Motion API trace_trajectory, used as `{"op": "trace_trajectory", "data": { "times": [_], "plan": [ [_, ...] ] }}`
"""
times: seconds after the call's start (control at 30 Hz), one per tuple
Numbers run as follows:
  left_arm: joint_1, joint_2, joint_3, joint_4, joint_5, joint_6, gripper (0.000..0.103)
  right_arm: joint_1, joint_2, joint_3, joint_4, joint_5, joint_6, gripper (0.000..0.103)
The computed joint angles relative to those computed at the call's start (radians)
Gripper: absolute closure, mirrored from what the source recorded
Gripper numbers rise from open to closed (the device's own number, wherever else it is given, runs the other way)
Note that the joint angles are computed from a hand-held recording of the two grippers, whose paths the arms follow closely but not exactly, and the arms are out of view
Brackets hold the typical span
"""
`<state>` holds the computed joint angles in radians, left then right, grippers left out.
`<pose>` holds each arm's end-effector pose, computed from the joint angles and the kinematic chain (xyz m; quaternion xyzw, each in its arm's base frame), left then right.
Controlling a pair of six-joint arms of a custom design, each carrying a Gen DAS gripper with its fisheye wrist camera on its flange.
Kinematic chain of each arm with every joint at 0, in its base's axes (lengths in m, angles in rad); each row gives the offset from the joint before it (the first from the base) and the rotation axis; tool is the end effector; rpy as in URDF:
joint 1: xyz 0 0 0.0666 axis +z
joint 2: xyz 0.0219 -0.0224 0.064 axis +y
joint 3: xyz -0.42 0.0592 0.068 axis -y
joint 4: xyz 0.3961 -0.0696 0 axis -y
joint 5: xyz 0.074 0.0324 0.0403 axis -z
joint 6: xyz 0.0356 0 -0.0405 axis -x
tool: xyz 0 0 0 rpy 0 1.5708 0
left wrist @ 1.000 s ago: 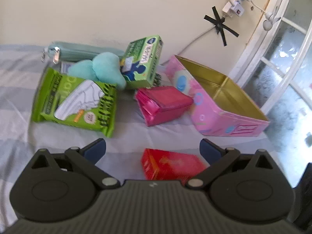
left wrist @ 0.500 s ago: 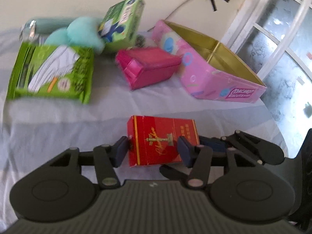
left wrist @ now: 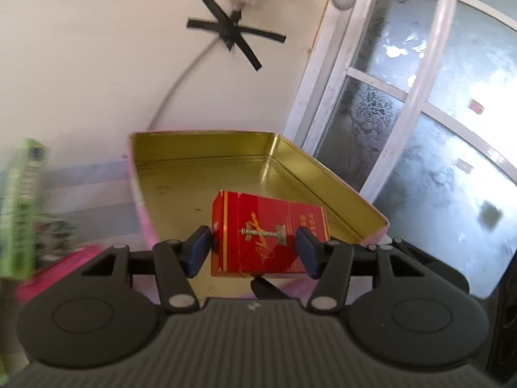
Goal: Organize objects
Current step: 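Carry the red box over the pink tin and open the left gripper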
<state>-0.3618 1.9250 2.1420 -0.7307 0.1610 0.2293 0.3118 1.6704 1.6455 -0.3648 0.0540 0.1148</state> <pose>0.6648 -0.2581 0.5324 0.0974 0.8562 -0.2128 0.4606 0.5990 0.1906 0.4901 -0.1611 0.8147 0.0324 0.5561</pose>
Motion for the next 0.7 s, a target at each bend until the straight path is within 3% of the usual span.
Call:
{"op": "trace_trajectory", "data": {
  "times": [0.17,0.33,0.4,0.53,0.63,0.67,0.7],
  "plan": [
    [-0.017,0.078,0.09,-0.02,-0.008,0.031,0.043,-0.022,0.042,0.03,-0.012,0.033,-0.04,0.034],
    [-0.021,0.092,0.101,-0.053,-0.04,0.027,0.041,-0.023,0.026,-0.012,0.059,0.054,-0.05,0.021],
    [-0.02,0.072,0.075,-0.038,-0.054,0.024,0.034,-0.018,0.012,-0.032,0.08,0.062,-0.057,0.016],
    [-0.001,-0.048,-0.087,0.084,-0.036,0.021,0.034,-0.015,-0.037,-0.093,0.153,0.046,-0.087,0.016],
    [0.037,-0.209,-0.334,0.262,-0.013,0.016,0.032,-0.006,-0.102,-0.208,0.327,-0.003,-0.19,0.014],
    [0.055,-0.26,-0.413,0.309,-0.009,0.015,0.032,-0.005,-0.125,-0.26,0.406,-0.052,-0.253,0.002],
    [0.076,-0.309,-0.484,0.335,-0.015,0.011,0.032,-0.001,-0.136,-0.288,0.453,-0.089,-0.294,0.0]
  ]
}}
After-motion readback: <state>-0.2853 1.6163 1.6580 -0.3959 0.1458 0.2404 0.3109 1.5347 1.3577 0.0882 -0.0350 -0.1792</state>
